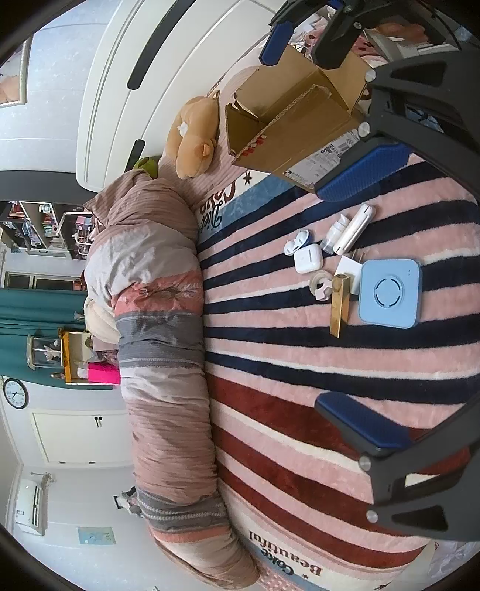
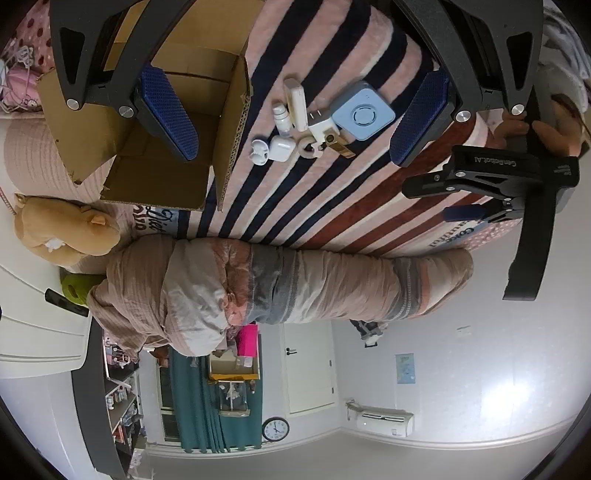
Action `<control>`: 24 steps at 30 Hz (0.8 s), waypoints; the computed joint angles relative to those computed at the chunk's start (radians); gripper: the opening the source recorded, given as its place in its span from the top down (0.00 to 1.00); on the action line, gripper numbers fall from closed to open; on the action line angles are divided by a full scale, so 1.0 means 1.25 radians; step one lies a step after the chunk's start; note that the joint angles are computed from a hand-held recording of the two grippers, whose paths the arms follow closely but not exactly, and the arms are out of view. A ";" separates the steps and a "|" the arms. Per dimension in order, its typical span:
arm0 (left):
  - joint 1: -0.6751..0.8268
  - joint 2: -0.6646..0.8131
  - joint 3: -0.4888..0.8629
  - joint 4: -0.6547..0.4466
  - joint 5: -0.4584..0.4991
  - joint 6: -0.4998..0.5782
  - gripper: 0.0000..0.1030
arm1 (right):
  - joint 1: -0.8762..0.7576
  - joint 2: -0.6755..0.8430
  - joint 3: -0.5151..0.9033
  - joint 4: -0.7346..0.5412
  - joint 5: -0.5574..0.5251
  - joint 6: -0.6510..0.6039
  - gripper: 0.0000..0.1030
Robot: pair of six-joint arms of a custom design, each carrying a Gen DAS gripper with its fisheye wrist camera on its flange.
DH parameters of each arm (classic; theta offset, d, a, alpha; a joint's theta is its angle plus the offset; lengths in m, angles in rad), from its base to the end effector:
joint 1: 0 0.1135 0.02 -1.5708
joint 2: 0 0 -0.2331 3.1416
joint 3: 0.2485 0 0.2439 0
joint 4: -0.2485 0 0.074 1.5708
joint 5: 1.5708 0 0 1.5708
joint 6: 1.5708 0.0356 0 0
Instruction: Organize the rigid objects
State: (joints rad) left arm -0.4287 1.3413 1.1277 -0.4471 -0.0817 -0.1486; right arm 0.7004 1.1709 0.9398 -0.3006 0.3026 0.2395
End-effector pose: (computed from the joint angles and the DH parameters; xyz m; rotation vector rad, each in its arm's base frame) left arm 0.2715 -0.1209 0.2818 0.2681 2.2222 -0.2240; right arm 0.2104 0.1635 0.2777 -0.2982 2.0646 0.2558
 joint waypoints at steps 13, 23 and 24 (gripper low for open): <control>-0.005 -0.008 -0.006 0.004 -0.016 0.002 0.00 | -0.002 0.001 0.006 -0.013 -0.013 0.004 0.00; -0.007 -0.022 -0.010 0.002 -0.021 0.002 0.00 | 0.001 0.019 0.018 -0.017 -0.023 0.012 0.00; -0.007 -0.024 -0.011 0.002 -0.021 0.002 0.00 | 0.001 0.021 0.018 -0.014 -0.021 0.011 0.00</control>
